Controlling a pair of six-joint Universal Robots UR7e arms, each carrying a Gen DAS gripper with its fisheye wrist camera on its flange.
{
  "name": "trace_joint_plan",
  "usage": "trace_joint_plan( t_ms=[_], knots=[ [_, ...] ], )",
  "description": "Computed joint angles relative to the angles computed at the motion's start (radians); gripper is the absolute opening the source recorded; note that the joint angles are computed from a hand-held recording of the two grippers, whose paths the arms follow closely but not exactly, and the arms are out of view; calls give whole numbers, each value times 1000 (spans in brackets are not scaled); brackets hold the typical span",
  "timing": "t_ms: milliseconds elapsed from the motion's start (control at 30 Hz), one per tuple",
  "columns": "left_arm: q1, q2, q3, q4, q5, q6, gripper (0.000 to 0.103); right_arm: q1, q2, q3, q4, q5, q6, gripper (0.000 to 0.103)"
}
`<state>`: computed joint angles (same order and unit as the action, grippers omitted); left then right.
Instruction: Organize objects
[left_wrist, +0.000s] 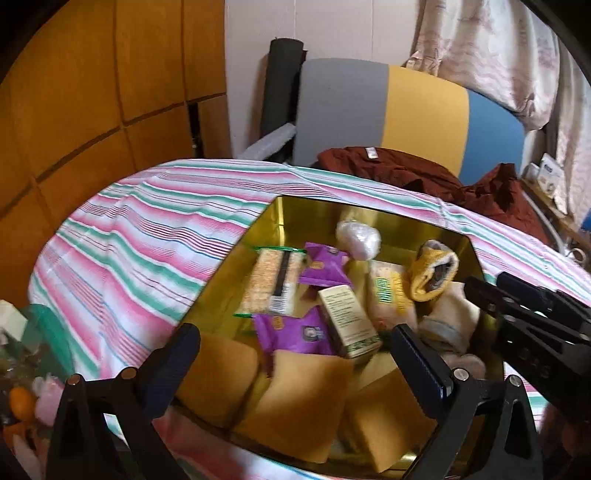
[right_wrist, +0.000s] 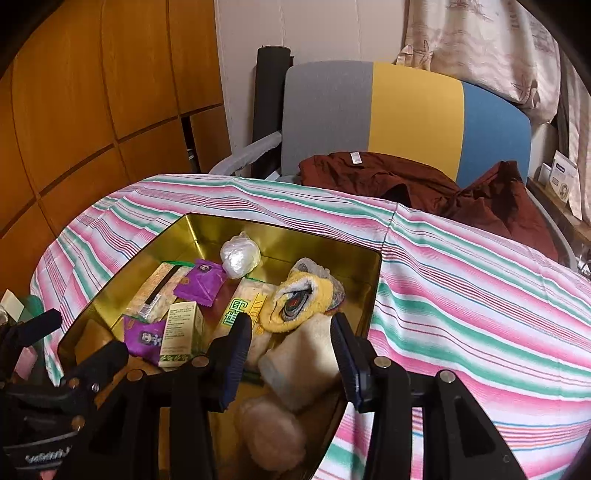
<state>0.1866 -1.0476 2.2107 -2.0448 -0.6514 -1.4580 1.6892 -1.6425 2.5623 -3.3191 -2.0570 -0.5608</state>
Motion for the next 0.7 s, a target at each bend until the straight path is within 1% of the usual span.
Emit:
trace_joint_plan(
  t_ms=[133, 200, 267, 367, 433, 533, 600, 700],
  knots=[
    [-28, 5, -34, 184, 23, -109, 103, 26, -13, 8, 12, -23, 20, 47],
    [-36, 6, -42, 227, 19, -122, 103, 43, -21, 11, 23, -36, 32, 48],
    [-38, 7, -49, 236, 5, -103, 103, 56, -24, 14, 28, -47, 39, 50],
    [-36, 1, -52, 233, -24, -81, 103, 92, -18, 16, 17, -91, 56, 55],
    [-33, -4, -53, 232, -36, -78, 103, 112, -11, 19, -6, -124, 68, 57],
    [-31, -18, -58, 250, -50, -90, 103, 123, -25, 21, -6, -141, 98, 63],
    [-32, -29, -60, 262, -54, -102, 103, 126, -42, 20, 13, -142, 127, 64],
    [-35, -42, -65, 283, -54, -127, 103, 139, -52, 18, 21, -165, 166, 64]
  ],
)
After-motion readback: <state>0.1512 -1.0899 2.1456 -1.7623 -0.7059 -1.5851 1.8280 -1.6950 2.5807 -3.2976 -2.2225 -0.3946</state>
